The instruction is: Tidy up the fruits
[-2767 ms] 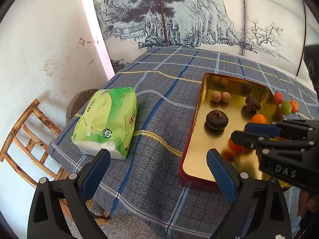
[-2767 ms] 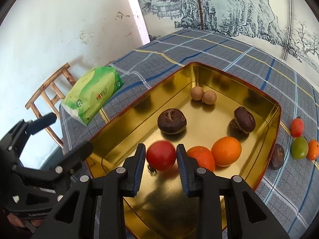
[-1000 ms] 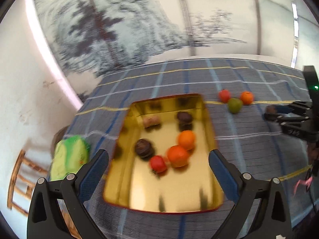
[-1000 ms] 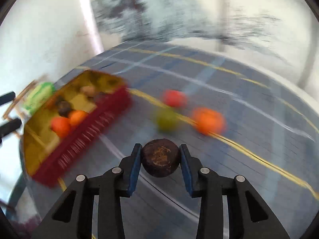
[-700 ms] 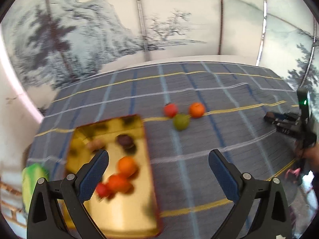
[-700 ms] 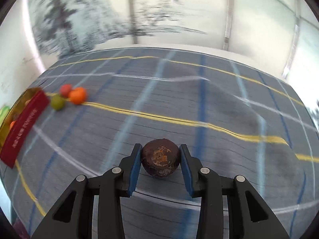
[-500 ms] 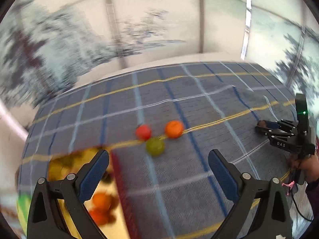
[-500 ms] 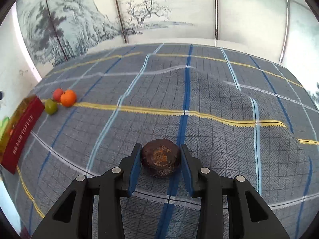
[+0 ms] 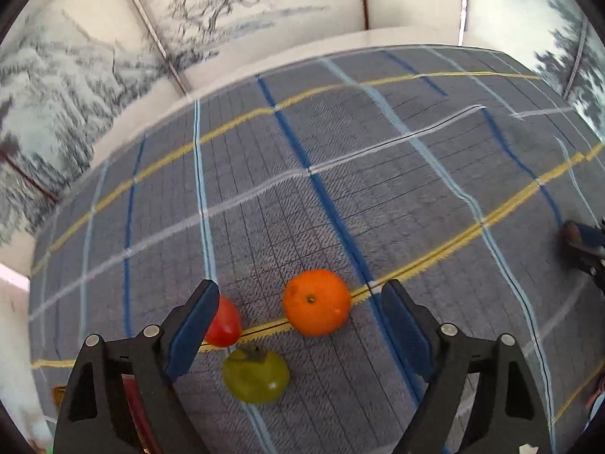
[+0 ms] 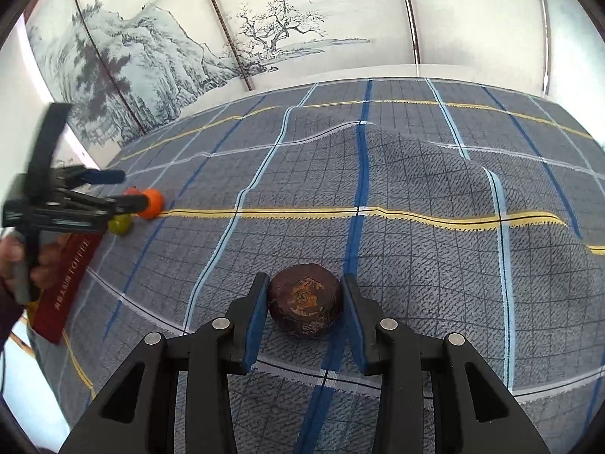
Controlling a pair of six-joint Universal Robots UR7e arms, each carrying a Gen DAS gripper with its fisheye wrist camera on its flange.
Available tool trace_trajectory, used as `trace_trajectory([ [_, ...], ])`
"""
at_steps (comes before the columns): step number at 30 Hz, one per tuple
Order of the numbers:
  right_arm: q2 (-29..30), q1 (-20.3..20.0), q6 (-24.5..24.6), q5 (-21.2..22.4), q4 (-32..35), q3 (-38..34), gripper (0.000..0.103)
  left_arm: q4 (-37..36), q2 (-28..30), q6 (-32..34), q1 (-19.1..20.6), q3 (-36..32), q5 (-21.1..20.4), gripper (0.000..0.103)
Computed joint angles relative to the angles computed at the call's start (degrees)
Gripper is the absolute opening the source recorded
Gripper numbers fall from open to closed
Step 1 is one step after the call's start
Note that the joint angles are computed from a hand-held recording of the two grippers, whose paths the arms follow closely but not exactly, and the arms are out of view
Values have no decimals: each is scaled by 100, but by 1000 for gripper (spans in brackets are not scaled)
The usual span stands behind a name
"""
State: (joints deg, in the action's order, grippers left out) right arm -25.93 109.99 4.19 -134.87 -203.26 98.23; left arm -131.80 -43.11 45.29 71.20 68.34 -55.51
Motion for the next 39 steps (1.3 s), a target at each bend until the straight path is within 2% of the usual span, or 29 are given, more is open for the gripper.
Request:
trace_trajectory([
  [2,-10,-6,21,53,-10,19,39,268,91,-162,38,-159,-15,64],
  [3,-16,-12,27,77,-17,30,39,513,125,-258,61,-248,-58,41],
  [4,-22,-17,29,90,-25,39,39,656,116,-351,86,-279,-222,35],
  [7,-16,-16,24,74,1,16,39,668,27,-612,59,-130,-218,33],
  [9,-6,-21,5,45,7,5,39,733,-146,-908,63,42,-420,33],
  [10,4,-15,4,13,22,-9,39,638,-374,-1029,64,288,-679,33],
  [11,10,-10,6,-11,37,-21,39,427,-567,-1048,38,554,-770,33],
  [15,44,12,-15,-132,143,-105,39,-262,-1335,-1106,-108,1592,-814,34],
  [19,100,60,-37,-310,283,-216,39,-883,-1961,-1043,-220,2432,-692,34],
  [22,128,79,-60,-407,363,-278,39,-793,-2247,-1164,-205,2633,-806,34],
  [27,197,134,-125,-661,537,-403,39,-1107,-2620,-1070,-222,3023,-766,34],
  [39,279,189,-161,-930,724,-542,39,-1336,-3037,-975,-152,3307,-666,34],
])
